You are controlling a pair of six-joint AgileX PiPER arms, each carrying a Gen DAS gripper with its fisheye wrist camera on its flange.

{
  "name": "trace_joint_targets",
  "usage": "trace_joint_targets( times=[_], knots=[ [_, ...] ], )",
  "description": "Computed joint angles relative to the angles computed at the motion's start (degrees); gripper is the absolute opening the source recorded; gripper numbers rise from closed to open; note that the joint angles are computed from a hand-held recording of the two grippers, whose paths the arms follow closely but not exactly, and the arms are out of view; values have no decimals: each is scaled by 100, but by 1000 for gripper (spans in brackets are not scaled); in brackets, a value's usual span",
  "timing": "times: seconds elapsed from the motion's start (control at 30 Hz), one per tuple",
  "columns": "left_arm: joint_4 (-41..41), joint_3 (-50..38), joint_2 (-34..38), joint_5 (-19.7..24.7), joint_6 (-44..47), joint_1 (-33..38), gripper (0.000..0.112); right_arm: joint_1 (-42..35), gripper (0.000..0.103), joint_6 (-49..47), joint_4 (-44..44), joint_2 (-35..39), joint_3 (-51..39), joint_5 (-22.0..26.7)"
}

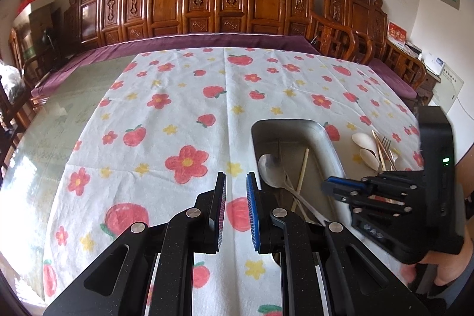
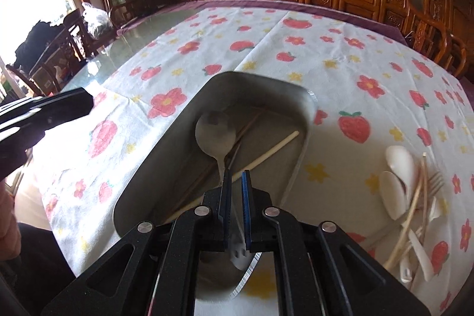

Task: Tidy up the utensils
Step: 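Lower the silver spoon into the tray and open the right gripper, then move both tools back toward the remaining utensils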

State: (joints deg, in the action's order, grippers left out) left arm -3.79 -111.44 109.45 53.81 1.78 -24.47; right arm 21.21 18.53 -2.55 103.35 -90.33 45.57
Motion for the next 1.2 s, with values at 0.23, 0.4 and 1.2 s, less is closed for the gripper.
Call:
trace_joint_targets(
  times=[0.23,0.4,1.2],
  knots=[
    [82,193,-120,-203,7,-405,13,-449,9,131,-347,-1225,1026,-135],
    [135,199,-234,-142,-80,-732,13,-1063,9,-127,-269,-2105,1686,-82],
    [479,-412,-179,894,-482,-1929,15,-2810,22,-1759,961,-3483,2487,468]
  ],
)
